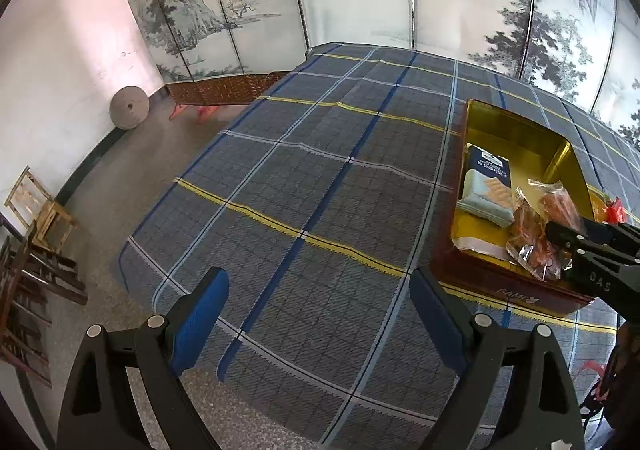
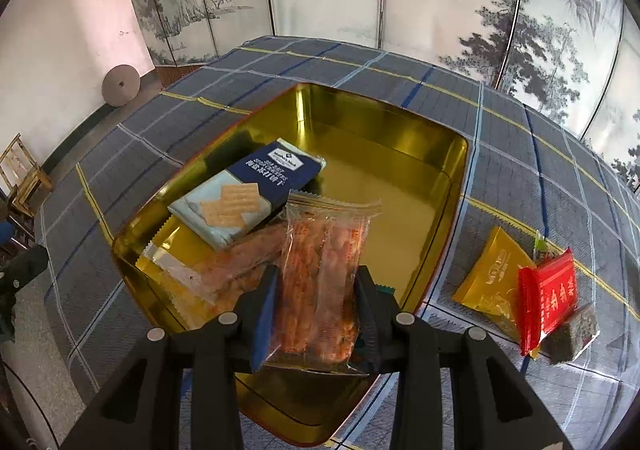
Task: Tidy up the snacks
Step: 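Carry the peanut bag into the gold tin and open the right tool, then move the right tool to the grey tea bag and grasp it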
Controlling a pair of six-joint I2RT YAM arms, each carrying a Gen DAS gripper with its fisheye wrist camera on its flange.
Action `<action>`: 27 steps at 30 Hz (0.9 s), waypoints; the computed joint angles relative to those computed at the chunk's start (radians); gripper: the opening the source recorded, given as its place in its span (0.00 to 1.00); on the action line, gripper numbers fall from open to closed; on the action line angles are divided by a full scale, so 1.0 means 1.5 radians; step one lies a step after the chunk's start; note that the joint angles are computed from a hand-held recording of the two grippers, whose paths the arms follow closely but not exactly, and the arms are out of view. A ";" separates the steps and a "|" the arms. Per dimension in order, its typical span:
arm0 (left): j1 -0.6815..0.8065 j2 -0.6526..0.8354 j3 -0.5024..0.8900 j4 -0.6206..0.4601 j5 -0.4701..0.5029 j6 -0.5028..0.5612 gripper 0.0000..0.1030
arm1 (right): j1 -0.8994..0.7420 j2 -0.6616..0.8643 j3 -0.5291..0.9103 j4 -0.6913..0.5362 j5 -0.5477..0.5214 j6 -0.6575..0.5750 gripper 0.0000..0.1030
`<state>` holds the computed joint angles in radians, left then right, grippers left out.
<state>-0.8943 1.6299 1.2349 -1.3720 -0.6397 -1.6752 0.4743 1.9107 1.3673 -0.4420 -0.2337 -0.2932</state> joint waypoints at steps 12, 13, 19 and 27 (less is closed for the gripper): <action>0.002 0.007 0.005 0.013 0.003 0.013 0.87 | 0.002 -0.009 -0.005 -0.005 -0.003 -0.016 0.46; 0.002 0.008 0.007 0.014 0.002 0.015 0.87 | 0.001 -0.016 -0.010 -0.003 -0.006 -0.017 0.54; 0.004 0.020 0.024 0.018 -0.003 0.028 0.87 | -0.025 -0.063 -0.037 0.006 -0.037 -0.012 0.57; 0.005 0.045 0.055 0.030 -0.009 0.054 0.87 | -0.139 -0.072 -0.012 -0.020 -0.058 -0.004 0.57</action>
<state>-0.8871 1.6977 1.3175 -1.3277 -0.6528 -1.5941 0.2654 1.8024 1.3490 -0.4721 -0.3212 -0.2991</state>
